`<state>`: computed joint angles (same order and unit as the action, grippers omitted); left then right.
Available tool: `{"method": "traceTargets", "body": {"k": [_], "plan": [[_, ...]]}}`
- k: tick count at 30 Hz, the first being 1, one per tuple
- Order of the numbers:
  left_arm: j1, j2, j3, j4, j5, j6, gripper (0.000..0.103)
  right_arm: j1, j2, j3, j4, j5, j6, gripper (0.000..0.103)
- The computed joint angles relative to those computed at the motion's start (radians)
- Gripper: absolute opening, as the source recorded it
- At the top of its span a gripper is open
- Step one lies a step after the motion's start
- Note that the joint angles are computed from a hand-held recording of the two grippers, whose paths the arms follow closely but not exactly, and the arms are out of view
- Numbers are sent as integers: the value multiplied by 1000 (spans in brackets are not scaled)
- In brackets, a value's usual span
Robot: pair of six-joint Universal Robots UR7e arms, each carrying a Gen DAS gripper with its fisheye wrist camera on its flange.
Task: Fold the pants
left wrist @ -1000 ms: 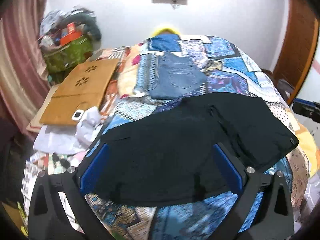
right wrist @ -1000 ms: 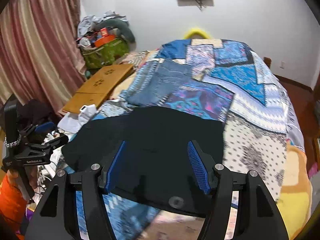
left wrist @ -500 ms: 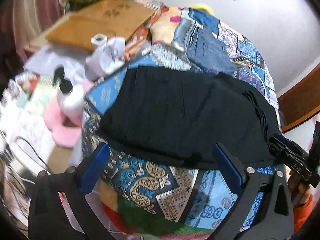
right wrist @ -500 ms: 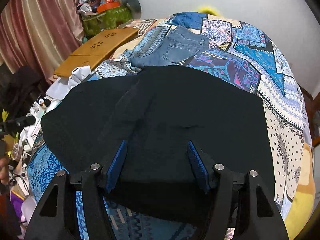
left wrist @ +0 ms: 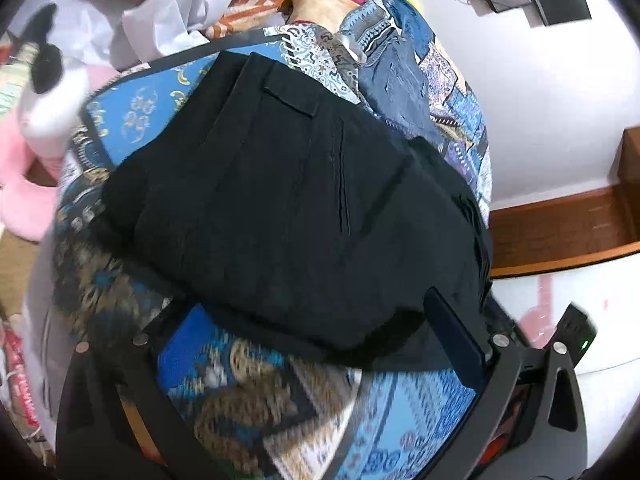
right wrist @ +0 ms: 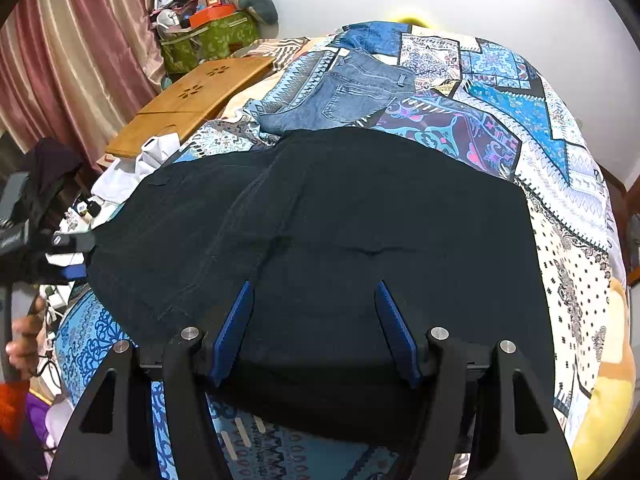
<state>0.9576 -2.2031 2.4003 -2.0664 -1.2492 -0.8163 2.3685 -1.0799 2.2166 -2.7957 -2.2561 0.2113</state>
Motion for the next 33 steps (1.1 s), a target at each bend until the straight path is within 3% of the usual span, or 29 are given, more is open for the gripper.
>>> {"method": "traceTargets", "body": {"k": [1,3,5,8,16,21,24,27,33], "plan": [[31,19,-1,-35,-20,19,102,0,0,2,-5,1,-3,60],[53,47,-10,-46,-10,32,87,-3,-1,6,-17,5,-7,60],[35,64,-28,8,55,18,54,-4,-2,9,-24,11,-12,60],[-21,69,-40,80,163,-19,34,-4,0,9,-30,12,-9,60],[-320,90,-114,383,531,-102,22,9,-45,22,-13,6,42,60],[-432,153,-173,406,651,-60,20,14,-137,67,12,-21,95,60],[-492,187,-190,391,703,-29,20,14,-200,97,50,-48,127,60],[-536,247,-200,286,736,59,20,12,-258,125,74,-63,148,60],[-555,391,-229,-13,662,255,19,-25,-355,208,60,-29,167,60]]}}
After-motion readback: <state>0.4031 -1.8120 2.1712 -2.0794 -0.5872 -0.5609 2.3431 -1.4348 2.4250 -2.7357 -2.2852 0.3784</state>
